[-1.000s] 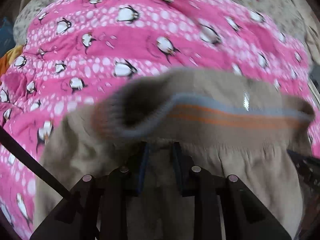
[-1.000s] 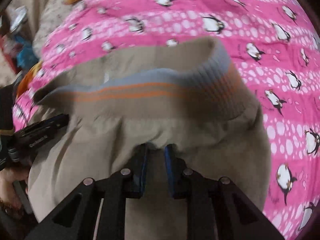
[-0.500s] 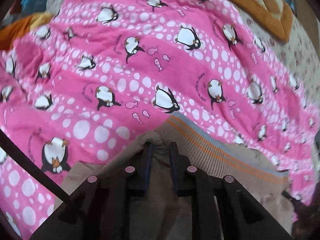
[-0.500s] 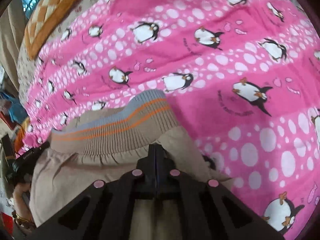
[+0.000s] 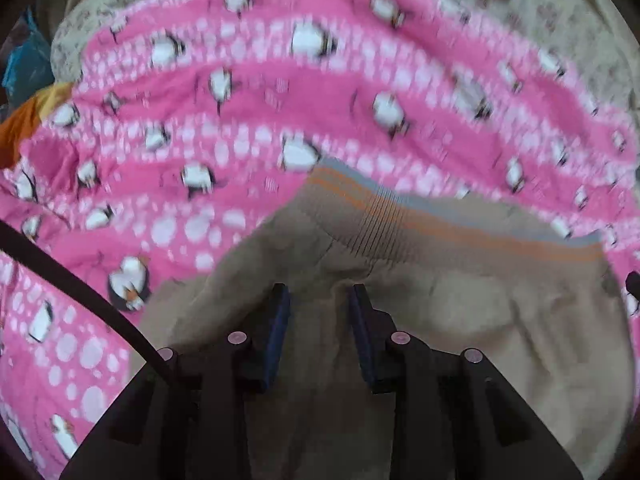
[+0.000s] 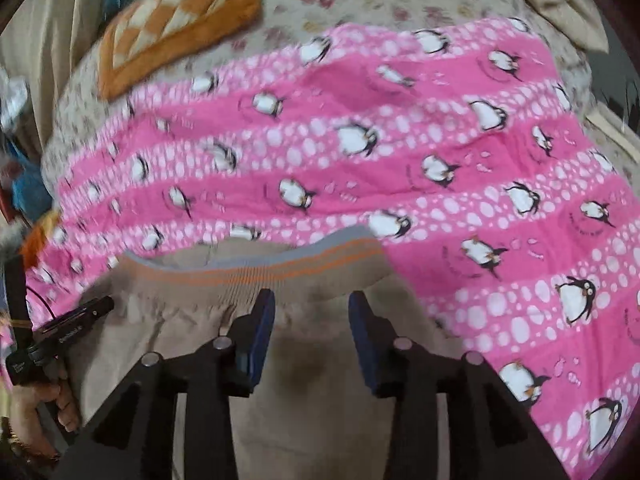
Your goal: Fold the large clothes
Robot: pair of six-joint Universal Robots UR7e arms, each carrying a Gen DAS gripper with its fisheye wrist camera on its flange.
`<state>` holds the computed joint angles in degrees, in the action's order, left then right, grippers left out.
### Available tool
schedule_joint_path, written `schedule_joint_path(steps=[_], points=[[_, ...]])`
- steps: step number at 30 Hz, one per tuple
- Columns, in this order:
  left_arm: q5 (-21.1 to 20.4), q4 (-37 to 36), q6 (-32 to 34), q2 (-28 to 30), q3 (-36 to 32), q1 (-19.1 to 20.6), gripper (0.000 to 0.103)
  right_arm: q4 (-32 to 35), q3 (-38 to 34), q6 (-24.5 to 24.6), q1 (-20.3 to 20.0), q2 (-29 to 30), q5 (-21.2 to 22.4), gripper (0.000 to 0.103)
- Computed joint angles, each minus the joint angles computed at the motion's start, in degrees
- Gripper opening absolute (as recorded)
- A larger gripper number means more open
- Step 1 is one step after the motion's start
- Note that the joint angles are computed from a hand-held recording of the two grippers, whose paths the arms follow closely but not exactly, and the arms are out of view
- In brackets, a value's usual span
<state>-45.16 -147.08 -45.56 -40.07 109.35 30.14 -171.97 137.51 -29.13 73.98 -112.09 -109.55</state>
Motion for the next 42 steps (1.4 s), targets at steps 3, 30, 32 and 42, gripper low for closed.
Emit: schedule_joint_path(steps=[3,30,32,42], points=[[0.0,-1.8,-0.1,0.0,0.6,0.5,0.013,-2.9,-1.0,-0.4,-0.4,5.9,-4.4,0.043],[-4.4,-8.7,3.1,0.1,1.6,2.3,0.036,-7.5,5.6,-2.8,11.2,13.8,-17.3,0.077],[-4.3,-8.5,3.1,0.4,1.3,2.3,0.039,-7.7,5.8,-3.6,10.3,13.6,-16.6,0.081],[-1.9,-2.2,3.4,1.0,-0.6,0.9,0.043,0.6,4.8,-1.2,9.3,5.1,-10.5,0.076]])
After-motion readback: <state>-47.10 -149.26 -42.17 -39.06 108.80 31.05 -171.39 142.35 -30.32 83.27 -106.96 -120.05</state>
